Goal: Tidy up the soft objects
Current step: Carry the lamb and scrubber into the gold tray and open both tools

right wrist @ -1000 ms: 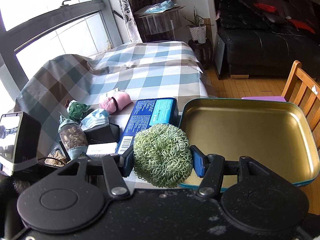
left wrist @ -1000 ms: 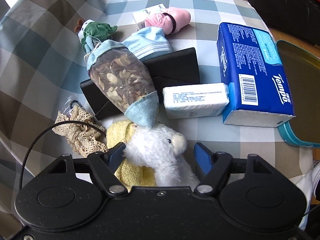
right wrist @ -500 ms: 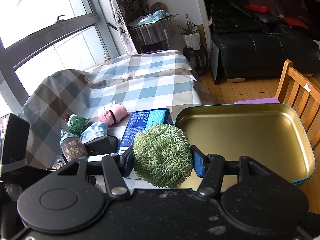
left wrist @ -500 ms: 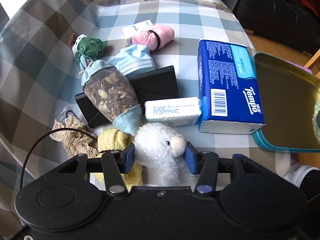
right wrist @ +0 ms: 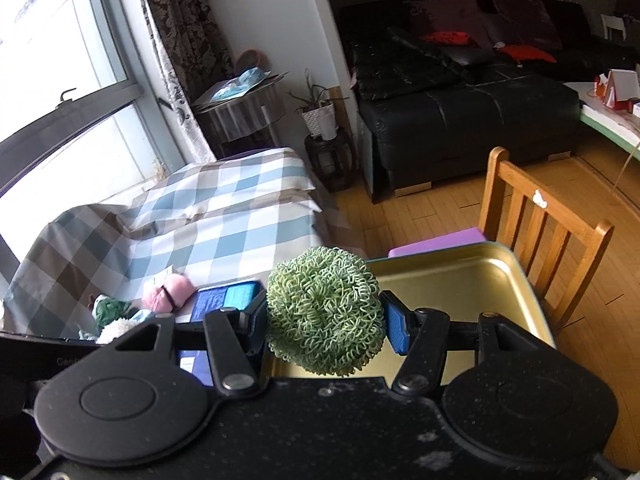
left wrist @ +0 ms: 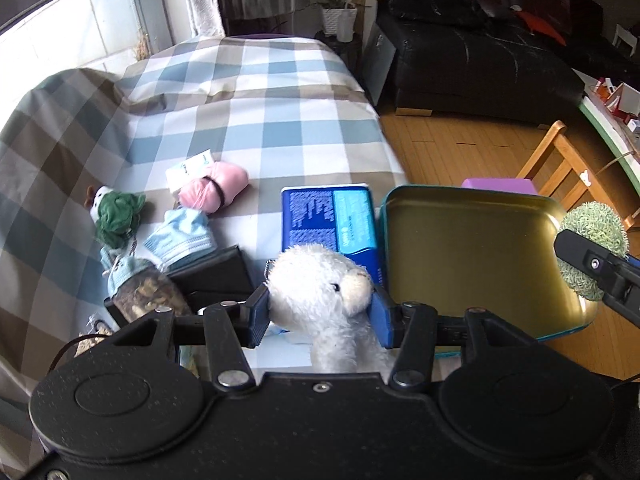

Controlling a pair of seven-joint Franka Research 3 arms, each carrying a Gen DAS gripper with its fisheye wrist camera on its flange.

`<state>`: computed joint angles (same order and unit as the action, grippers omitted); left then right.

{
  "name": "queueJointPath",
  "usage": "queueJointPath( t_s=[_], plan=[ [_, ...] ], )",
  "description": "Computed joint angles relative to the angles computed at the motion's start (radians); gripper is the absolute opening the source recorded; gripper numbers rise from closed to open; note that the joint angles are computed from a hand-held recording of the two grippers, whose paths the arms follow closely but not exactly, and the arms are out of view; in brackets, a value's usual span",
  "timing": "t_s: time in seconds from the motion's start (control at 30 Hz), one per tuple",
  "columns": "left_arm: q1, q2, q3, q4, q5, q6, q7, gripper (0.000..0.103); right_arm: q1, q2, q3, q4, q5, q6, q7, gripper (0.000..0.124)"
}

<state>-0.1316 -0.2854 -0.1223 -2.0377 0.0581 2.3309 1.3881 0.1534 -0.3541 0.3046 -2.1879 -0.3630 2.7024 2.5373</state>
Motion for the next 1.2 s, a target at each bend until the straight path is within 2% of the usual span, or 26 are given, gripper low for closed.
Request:
queueJointPath(
  t_s=[0.17, 0.3, 0.4, 0.5, 0.57, 0.7, 0.97, 1.13, 1.2],
  plan=[
    [-0.027, 0.057, -0.025, 0.052, -0.008, 0.036, 0.012, 0.049, -0.065, -0.002, -0.008, 0.024, -0.065, -0.047, 0.038, 0.057],
    [-0.041, 0.111, -0.048, 0.091, 0.004, 0.043, -0.006, 0.049, -0.076, 0.007, -0.041, 0.015, -0.039, -0.064, 0.09, 0.057],
    [-0.05, 0.135, -0.062, 0.099, 0.023, 0.047, -0.029, 0.049, -0.057, 0.019, -0.065, 0.021, 0.012, -0.135, 0.084, 0.057],
    [-0.06, 0.158, -0.073, 0.103, 0.039, 0.046, -0.052, 0.049, -0.05, 0.052, -0.062, 0.061, -0.009, -0.241, 0.095, 0.057],
    [-0.067, 0.169, -0.077, 0.105, 0.036, 0.036, -0.061, 0.049, -0.032, 0.065, -0.073, 0.073, -0.014, -0.275, 0.095, 0.057],
    [-0.078, 0.185, -0.086, 0.108, 0.048, 0.024, -0.081, 0.049, 0.004, 0.062, -0.107, 0.059, 0.022, -0.26, 0.063, 0.057],
    [-0.084, 0.199, -0.092, 0.12, 0.101, 0.018, -0.135, 0.051, 0.014, 0.061, -0.116, 0.062, 0.043, -0.276, 0.056, 0.057],
    [-0.083, 0.196, -0.092, 0.114, 0.134, 0.03, -0.161, 0.064, 0.016, 0.06, -0.121, 0.057, 0.06, -0.263, 0.047, 0.061],
    [-0.083, 0.196, -0.092, 0.114, 0.143, 0.03, -0.164, 0.065, 0.017, 0.06, -0.121, 0.056, 0.065, -0.256, 0.041, 0.063]
  ],
)
